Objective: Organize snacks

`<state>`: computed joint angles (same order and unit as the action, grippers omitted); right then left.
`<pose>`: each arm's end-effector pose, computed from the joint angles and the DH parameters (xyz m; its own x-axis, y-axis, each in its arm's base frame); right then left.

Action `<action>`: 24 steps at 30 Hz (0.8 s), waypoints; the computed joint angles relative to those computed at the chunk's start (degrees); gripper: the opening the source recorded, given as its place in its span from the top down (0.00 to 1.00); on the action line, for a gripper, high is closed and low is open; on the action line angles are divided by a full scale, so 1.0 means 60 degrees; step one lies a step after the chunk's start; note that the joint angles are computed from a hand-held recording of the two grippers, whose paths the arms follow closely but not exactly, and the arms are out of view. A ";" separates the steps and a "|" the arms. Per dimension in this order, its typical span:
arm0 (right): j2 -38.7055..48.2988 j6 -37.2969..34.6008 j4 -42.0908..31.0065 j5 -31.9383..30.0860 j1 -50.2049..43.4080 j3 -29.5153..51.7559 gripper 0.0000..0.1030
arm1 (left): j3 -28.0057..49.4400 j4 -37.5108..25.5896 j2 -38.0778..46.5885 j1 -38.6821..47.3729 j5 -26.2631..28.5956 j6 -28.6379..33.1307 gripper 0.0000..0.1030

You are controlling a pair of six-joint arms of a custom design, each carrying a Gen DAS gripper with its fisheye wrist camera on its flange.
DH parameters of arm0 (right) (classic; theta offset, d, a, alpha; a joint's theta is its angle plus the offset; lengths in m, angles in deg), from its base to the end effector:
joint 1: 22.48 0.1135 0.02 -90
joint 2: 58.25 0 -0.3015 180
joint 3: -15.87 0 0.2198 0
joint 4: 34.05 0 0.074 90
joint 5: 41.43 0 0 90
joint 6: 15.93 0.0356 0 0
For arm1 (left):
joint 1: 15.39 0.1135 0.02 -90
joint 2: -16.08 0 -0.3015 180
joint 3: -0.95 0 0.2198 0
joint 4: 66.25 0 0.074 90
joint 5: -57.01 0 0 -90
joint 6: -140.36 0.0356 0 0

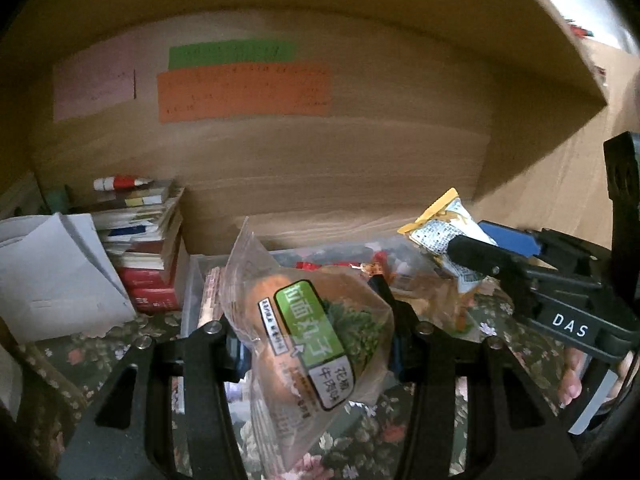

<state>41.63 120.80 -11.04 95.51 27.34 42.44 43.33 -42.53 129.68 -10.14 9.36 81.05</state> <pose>0.1474 0.1342 0.1244 -0.5008 0.1775 -0.8472 0.2103 0.9744 0.0798 0.2803 0.0017 0.1077 -0.4346 0.3389 -0.8345 0.7063 0.7031 -0.0823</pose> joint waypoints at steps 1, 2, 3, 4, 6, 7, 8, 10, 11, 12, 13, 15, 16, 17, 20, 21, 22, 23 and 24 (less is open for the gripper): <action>0.0159 -0.0227 0.0273 -0.0229 -0.0291 0.0004 0.61 | 0.0052 -0.0015 0.0061 -0.0057 -0.0058 -0.0047 0.51; 0.0390 -0.0467 0.0612 -0.0495 -0.0612 0.0004 0.61 | 0.0253 -0.0035 0.0270 -0.0202 -0.0203 -0.0162 0.51; 0.0503 -0.0615 0.0740 -0.0704 -0.0836 0.0044 0.61 | 0.0371 -0.0029 0.0404 -0.0293 -0.0299 -0.0225 0.51; 0.0658 -0.0747 0.0865 -0.0888 -0.1018 0.0105 0.61 | 0.0499 -0.0004 0.0575 -0.0403 -0.0424 -0.0291 0.51; 0.1028 -0.1003 0.1322 -0.1232 -0.1382 0.0105 0.61 | 0.0723 -0.0075 0.0841 -0.0582 -0.0610 -0.0361 0.51; 0.1114 -0.1069 0.1430 -0.1320 -0.1485 0.0107 0.61 | 0.0826 -0.0141 0.0942 -0.0657 -0.0678 -0.0386 0.51; 0.1225 -0.1166 0.1580 -0.1451 -0.1612 0.0113 0.67 | 0.0938 -0.0208 0.1053 -0.0727 -0.0747 -0.0415 0.51; 0.1424 -0.1361 0.1764 -0.1848 -0.1896 0.0172 0.70 | 0.1079 -0.0223 0.1225 -0.0846 -0.0875 -0.0475 0.50; 0.1523 -0.1411 0.1883 -0.1961 -0.1986 0.0181 0.70 | 0.1074 -0.0163 0.1265 -0.0885 -0.0936 -0.0499 0.50; 0.1611 -0.1459 0.1878 -0.2063 -0.2063 0.0232 0.70 | 0.1054 -0.0059 0.1308 -0.0917 -0.0995 -0.0538 0.50; 0.1676 -0.1486 0.1826 -0.2119 -0.2111 0.0284 0.70 | 0.1050 -0.0041 0.1321 -0.0941 -0.1028 -0.0539 0.48; 0.1706 -0.1478 0.1799 -0.2177 -0.2110 0.0289 0.70 | 0.1047 -0.0082 0.1325 -0.0925 -0.0963 -0.0509 0.42; 0.1678 -0.1468 0.1783 -0.2148 -0.2057 0.0287 0.70 | 0.1014 -0.0087 0.1279 -0.0906 -0.0948 -0.0528 0.39; 0.1605 -0.1437 0.1688 -0.2057 -0.1972 0.0292 0.70 | 0.0960 -0.0052 0.1224 -0.0847 -0.0875 -0.0558 0.36; 0.1133 -0.1299 0.1242 -0.1701 -0.1637 0.0276 0.70 | 0.0720 0.0042 0.0899 -0.0611 -0.0622 -0.0574 0.35; 0.0959 -0.1224 0.1069 -0.1535 -0.1485 0.0295 0.69 | 0.0755 -0.0057 0.0762 -0.0576 -0.0568 -0.0622 0.35; 0.0699 -0.1084 0.0775 -0.1265 -0.1242 0.0306 0.69 | 0.0656 -0.0070 0.0600 -0.0448 -0.0420 -0.0598 0.34; 0.0432 -0.0919 0.0463 -0.0953 -0.0960 0.0321 0.67 | 0.0465 0.0001 0.0365 -0.0252 -0.0207 -0.0588 0.34; 0.0192 -0.0787 0.0258 -0.0713 -0.0736 0.0286 0.66 | 0.0335 0.0083 0.0221 -0.0154 -0.0105 -0.0592 0.34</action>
